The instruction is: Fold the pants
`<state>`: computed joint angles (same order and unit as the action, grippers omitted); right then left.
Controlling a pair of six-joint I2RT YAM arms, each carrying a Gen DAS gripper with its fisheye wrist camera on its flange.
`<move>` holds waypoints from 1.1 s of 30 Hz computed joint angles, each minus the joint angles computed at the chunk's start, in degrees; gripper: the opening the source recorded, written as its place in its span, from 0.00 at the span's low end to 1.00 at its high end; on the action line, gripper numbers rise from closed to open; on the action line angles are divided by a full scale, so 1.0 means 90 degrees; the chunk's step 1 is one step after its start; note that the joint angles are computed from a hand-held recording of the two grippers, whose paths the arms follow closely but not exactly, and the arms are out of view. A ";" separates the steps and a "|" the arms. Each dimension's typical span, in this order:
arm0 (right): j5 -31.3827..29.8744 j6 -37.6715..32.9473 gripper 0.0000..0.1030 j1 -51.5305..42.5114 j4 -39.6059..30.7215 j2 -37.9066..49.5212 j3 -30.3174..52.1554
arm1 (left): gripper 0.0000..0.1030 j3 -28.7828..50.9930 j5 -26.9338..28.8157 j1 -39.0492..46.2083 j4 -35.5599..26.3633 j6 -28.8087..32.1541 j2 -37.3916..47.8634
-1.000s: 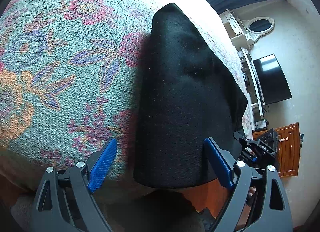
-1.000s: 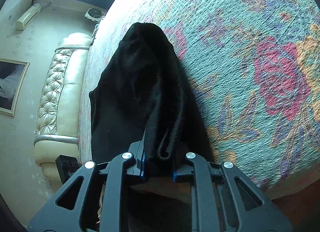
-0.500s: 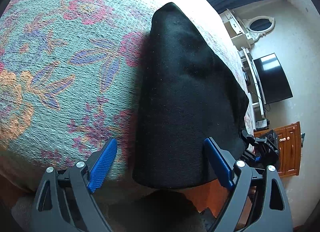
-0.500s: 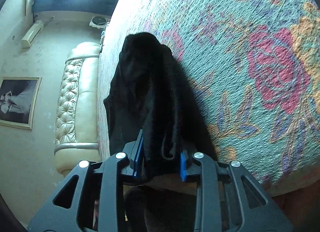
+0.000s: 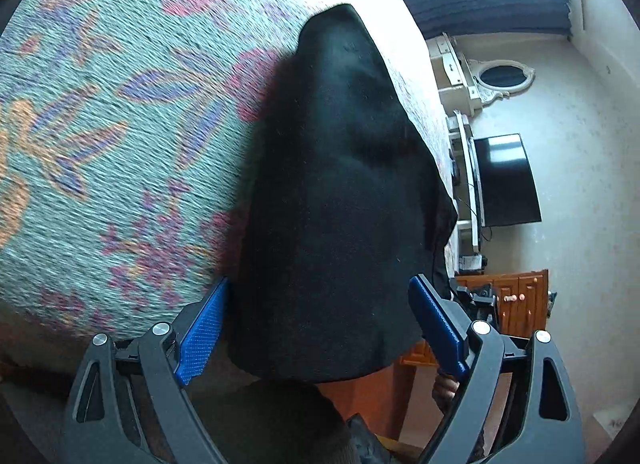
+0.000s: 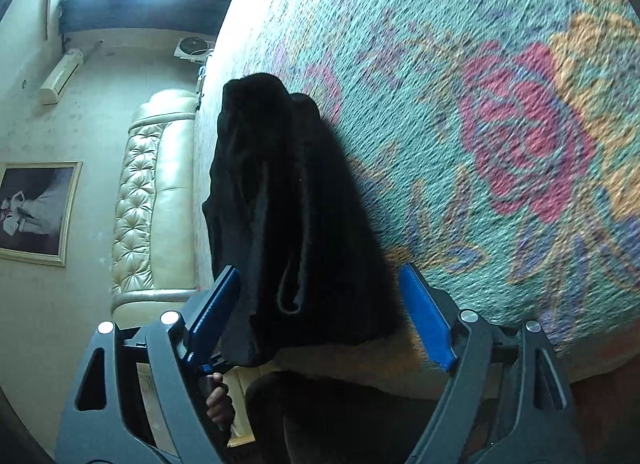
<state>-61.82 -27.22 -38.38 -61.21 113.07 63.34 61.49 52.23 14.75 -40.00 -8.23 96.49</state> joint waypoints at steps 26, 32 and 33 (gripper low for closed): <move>0.0420 0.0023 0.55 0.0616 0.0519 -0.1118 -0.0523 | 0.38 -0.0400 0.0188 0.0118 0.0530 0.0314 -0.0062; 0.0453 0.0422 0.49 0.0826 0.0846 -0.1490 -0.0661 | 0.33 -0.0469 -0.0645 -0.0114 0.0589 0.0271 -0.0761; 0.0458 0.0537 0.49 0.0916 0.0944 -0.1594 -0.0717 | 0.32 -0.0484 -0.0713 -0.0101 0.0603 0.0301 -0.0814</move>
<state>-57.70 -22.39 -30.14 -52.71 98.72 56.89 57.14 45.81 13.84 -34.58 -5.52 89.16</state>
